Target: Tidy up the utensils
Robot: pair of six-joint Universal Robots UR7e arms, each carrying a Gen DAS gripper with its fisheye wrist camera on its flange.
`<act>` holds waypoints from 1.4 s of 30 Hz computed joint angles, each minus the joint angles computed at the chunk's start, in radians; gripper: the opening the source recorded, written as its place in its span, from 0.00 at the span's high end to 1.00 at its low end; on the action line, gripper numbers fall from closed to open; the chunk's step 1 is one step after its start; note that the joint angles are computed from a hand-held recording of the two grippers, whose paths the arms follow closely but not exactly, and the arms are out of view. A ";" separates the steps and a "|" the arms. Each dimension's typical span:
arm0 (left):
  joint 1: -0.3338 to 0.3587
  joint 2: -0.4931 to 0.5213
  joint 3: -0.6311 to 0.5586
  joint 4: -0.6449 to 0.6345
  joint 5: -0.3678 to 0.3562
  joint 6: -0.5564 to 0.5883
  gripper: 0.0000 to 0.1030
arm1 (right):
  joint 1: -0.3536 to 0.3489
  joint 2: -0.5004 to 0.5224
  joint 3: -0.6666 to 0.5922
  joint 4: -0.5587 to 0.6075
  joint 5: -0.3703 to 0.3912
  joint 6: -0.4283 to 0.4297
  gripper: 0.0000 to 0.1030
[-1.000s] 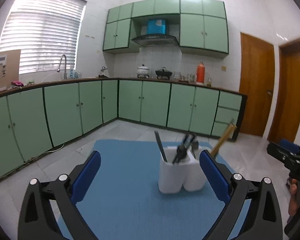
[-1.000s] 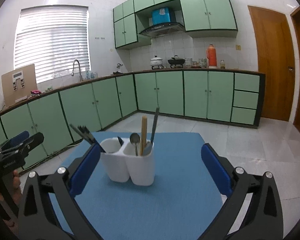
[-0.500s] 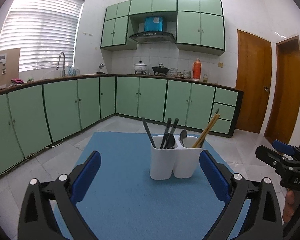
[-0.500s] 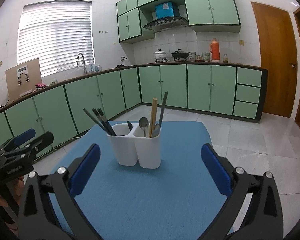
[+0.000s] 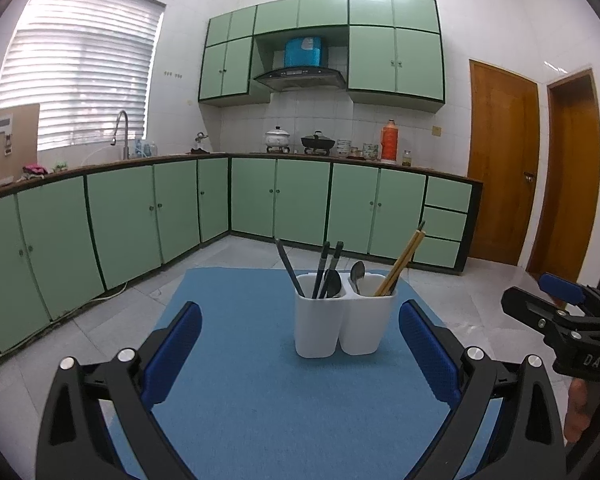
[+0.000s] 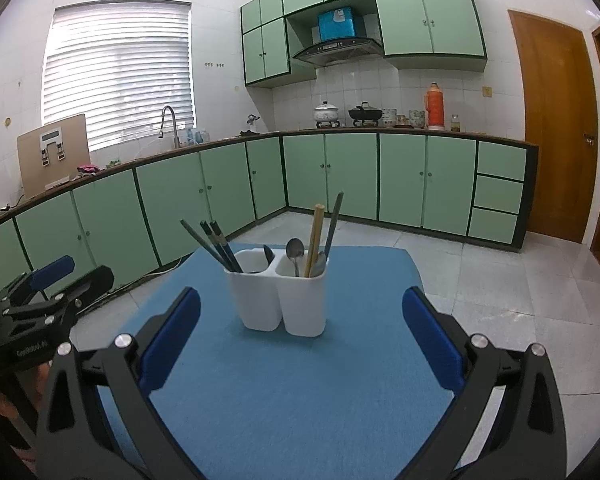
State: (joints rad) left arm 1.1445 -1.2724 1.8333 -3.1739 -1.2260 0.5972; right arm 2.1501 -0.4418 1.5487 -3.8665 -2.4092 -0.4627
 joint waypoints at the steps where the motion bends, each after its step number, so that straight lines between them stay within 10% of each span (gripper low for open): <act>1: -0.002 -0.001 0.003 -0.001 0.002 0.002 0.06 | 0.000 -0.002 0.004 0.003 0.000 0.007 0.05; 42: -0.001 0.002 0.005 0.022 0.018 -0.014 0.06 | 0.000 0.009 -0.013 0.064 -0.010 0.011 0.05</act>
State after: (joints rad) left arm 1.1434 -1.2699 1.8387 -3.1523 -1.2077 0.5828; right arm 2.1505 -0.4332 1.5357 -3.8022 -2.4197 -0.4515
